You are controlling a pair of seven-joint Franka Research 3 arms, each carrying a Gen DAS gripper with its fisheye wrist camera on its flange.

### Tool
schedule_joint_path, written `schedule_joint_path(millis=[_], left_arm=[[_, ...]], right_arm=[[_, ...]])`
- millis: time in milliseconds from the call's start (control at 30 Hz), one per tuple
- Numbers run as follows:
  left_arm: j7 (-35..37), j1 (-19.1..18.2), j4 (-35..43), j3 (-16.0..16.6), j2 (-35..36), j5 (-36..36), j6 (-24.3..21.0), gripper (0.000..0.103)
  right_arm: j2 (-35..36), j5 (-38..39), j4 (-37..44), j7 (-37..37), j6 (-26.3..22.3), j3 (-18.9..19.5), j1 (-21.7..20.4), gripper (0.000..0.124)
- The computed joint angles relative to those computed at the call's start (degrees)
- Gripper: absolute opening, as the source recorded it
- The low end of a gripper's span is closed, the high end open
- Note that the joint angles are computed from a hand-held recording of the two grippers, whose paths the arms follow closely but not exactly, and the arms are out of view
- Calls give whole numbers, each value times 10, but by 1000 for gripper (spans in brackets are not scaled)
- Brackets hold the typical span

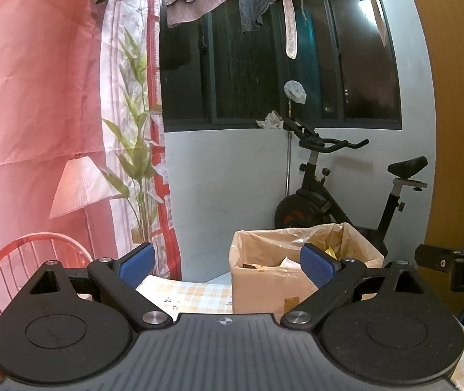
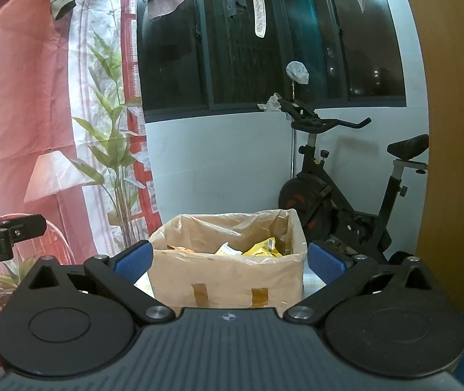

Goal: Organize snacks

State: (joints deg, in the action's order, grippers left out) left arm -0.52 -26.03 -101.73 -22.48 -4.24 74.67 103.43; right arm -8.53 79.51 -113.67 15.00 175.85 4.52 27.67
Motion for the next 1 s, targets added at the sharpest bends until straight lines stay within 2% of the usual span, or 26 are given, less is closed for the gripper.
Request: schedule_joint_path(millis=[467,1000], left_arm=[[3,4,-5,2,-4,-11,16,97],[1,6,-8,0,-6,-14,15,97]], right_arm=[[1,-15,-2,10,4,-2,0,103],[0,-25,-5,13,5,-5,0,103]])
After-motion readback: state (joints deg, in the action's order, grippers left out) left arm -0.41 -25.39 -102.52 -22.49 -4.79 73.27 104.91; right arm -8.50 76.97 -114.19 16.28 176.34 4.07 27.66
